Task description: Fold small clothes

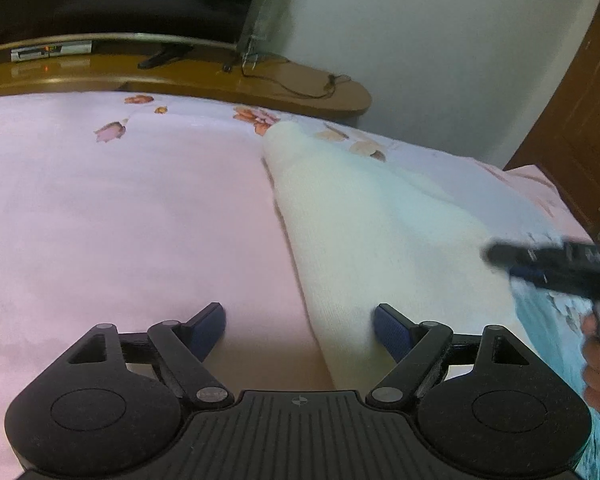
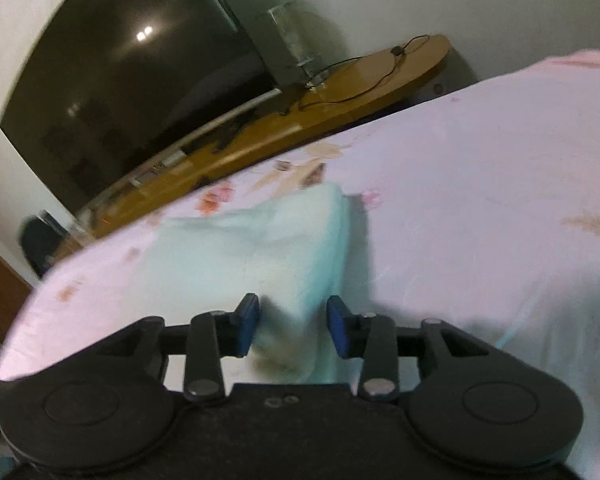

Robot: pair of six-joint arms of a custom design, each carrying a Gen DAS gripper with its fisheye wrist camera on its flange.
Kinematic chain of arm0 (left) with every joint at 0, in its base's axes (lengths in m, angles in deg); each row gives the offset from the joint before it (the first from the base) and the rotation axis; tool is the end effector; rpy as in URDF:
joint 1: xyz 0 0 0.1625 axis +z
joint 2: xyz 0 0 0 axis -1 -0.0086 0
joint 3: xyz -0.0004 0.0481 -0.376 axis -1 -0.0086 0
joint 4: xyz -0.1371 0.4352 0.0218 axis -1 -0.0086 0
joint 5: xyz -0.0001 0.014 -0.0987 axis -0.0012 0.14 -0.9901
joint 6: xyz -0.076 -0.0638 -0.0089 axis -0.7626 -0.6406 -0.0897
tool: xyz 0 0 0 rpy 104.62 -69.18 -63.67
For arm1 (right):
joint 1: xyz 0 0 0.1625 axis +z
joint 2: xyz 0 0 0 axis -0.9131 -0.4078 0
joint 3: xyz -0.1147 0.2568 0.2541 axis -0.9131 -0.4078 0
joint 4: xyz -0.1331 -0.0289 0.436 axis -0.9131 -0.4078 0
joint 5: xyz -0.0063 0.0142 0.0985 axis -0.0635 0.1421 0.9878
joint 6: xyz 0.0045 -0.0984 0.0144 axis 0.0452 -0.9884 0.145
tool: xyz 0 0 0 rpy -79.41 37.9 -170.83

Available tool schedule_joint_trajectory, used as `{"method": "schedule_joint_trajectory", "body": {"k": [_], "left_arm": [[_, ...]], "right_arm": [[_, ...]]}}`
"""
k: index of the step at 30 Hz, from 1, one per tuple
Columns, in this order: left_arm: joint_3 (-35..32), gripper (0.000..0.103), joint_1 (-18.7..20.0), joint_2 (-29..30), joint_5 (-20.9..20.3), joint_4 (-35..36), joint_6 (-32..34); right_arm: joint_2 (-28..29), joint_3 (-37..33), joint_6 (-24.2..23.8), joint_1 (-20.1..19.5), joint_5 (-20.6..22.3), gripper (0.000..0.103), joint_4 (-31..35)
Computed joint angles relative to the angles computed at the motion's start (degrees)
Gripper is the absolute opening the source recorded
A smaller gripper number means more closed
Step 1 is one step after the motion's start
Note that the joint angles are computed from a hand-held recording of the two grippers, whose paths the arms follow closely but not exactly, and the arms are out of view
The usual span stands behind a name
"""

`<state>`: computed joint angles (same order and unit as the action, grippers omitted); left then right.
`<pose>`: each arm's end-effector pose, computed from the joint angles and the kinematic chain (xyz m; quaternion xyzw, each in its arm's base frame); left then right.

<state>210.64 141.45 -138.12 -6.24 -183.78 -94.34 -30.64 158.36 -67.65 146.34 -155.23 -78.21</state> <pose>-0.1420 -0.5099 0.0512 0.0604 0.9001 -0.3778 0.2081 0.0413 -0.5924 0.2031 0.1996 -0.9410 0.2642 0.0697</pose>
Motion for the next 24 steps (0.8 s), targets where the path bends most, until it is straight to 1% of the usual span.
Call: {"method": "schedule_joint_trajectory", "body": {"k": [1,3,5,7,9,11,13,14,15,17,18,19,20,22,23,24], "left_arm": [[1.1,0.082,-0.5,-0.5,0.4,-0.4,-0.9],[3.3,0.082,-1.3,-1.3,0.1,-2.2,-2.4],[5.2,0.082,-2.0,-1.9,-0.6,-3.9,-4.6],[6.2,0.082,-2.8,-1.8,-1.0,-4.5,-5.5],[6.3,0.082,-3.9,-1.1,0.7,-2.5,-6.7],[5.8,0.082,-4.7,-0.4,2.8,-0.7,-7.5],[5.2,0.082,-5.2,-0.6,4.0,2.5,-8.7],[5.0,0.082,-5.4,-0.9,4.2,3.9,-9.0],[5.0,0.082,-5.5,-1.3,3.9,4.6,-9.0],[5.4,0.082,-5.6,-2.4,3.5,6.9,-9.0],[5.7,0.082,-5.8,-2.6,3.8,7.8,-8.6],[5.9,0.082,-6.1,-2.8,4.4,8.9,-7.7],[6.0,0.082,-6.5,-2.8,5.0,9.6,-7.2],[6.1,0.081,-7.2,-3.4,6.1,10.6,-7.9],[6.3,0.081,-7.8,-3.3,7.8,8.4,-6.9],[6.3,0.081,-8.2,-2.7,9.1,3.7,-3.7]], "right_arm": [[-1.9,1.4,0.1,-0.3,0.0,0.038,1.6],[-6.6,5.0,-0.6,-2.1,1.7,0.037,4.3],[-10.3,8.2,0.3,-3.8,2.2,0.037,5.2],[-13.2,10.7,1.2,-5.5,3.2,0.036,6.3],[-15.0,12.3,1.5,-6.7,3.8,0.033,7.4],[-14.9,12.7,1.7,-6.7,3.4,0.028,8.0],[-14.1,12.8,1.9,-6.4,2.7,0.023,7.5],[-13.7,12.7,1.9,-6.0,1.9,0.011,7.1],[-13.3,12.7,1.4,-5.5,1.0,0.008,6.3],[-14.9,13.6,0.4,-5.3,1.5,0.007,6.6],[-16.2,14.0,0.2,-5.4,2.0,0.007,7.7],[-17.1,14.5,0.0,-5.2,1.6,0.007,7.9],[-17.8,15.2,-0.7,-5.0,0.2,0.007,7.5],[-16.6,15.6,-2.9,-4.1,-4.5,0.007,5.5],[-15.9,15.6,-3.1,-4.0,-4.7,0.007,4.8],[-16.1,15.7,-2.1,-3.9,-3.5,0.009,4.0]]}}
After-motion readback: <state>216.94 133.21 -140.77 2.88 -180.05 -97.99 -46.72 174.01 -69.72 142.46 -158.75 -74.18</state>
